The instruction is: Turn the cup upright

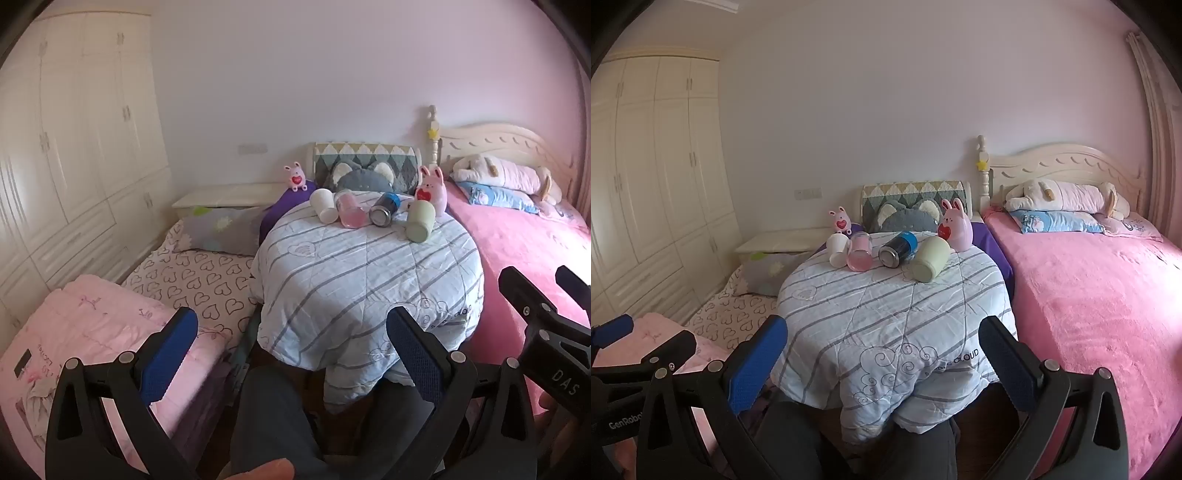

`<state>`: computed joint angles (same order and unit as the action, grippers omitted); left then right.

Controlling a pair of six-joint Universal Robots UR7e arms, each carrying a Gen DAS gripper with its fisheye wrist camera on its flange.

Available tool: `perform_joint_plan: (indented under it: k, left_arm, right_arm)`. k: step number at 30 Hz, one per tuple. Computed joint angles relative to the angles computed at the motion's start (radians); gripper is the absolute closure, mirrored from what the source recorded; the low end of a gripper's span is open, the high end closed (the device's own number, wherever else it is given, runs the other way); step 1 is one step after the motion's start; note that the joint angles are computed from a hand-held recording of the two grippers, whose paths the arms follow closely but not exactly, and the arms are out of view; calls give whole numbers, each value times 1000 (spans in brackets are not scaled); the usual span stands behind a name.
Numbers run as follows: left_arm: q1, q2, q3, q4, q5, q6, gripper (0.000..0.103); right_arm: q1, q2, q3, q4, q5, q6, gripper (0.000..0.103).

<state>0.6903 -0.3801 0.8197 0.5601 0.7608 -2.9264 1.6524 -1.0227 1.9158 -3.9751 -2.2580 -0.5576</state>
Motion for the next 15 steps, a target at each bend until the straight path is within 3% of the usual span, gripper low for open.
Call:
perform_joint_plan:
  k: [15]
  left_arm:
    - [-1, 2, -2, 2, -6, -2, 0]
  right_arm:
    - [0, -1, 1, 6, -2, 5, 0]
